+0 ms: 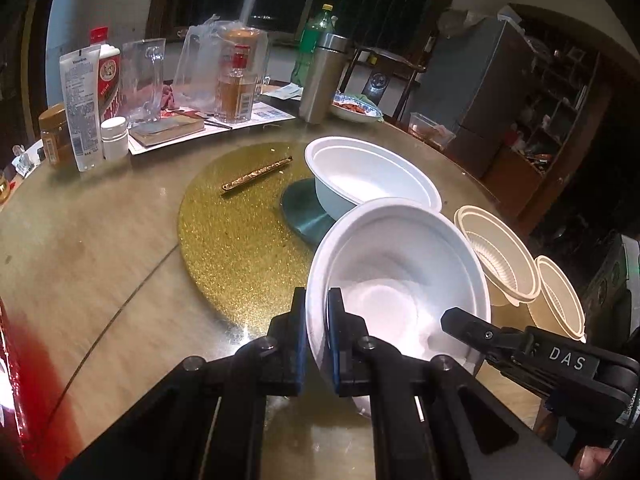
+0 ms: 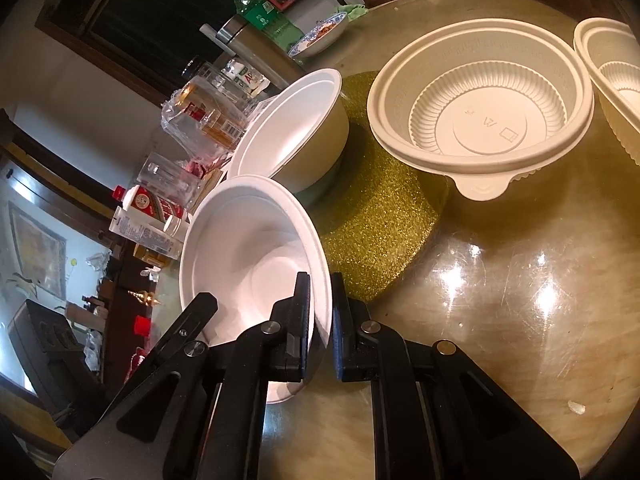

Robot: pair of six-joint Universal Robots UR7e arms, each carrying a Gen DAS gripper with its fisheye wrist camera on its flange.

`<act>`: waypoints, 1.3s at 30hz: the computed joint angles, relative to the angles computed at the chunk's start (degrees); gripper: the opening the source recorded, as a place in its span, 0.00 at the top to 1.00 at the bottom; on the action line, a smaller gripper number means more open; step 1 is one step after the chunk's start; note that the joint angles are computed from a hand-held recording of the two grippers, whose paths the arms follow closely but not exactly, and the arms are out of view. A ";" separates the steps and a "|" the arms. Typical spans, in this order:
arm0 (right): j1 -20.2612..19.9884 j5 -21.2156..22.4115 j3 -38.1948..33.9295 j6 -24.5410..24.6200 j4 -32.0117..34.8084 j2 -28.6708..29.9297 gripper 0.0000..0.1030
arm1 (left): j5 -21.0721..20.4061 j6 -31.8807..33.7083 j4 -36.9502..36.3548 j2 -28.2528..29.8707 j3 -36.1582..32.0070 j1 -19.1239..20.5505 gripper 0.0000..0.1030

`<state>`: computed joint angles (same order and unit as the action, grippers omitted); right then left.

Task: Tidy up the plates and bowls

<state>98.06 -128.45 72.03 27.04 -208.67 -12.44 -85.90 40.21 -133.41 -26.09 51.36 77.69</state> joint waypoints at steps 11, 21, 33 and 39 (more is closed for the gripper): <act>0.52 -0.84 -1.48 -2.87 -1.28 0.87 0.92 | -0.93 0.82 -3.49 -1.03 2.29 0.05 0.93; 0.62 -0.07 -0.70 -3.97 -3.19 0.78 0.92 | -1.41 2.11 -8.08 -2.18 5.25 -0.12 0.93; 0.99 -0.54 -1.03 -6.36 -5.62 1.13 0.92 | -0.63 4.56 -16.26 -3.85 10.29 -1.18 0.92; 1.50 1.72 -1.49 -8.15 -5.94 0.97 0.92 | 0.10 5.18 -18.33 -6.36 12.17 -1.38 0.92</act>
<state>99.57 -126.73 70.54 18.89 -214.61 -11.48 -85.80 45.40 -151.75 -32.45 63.53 76.31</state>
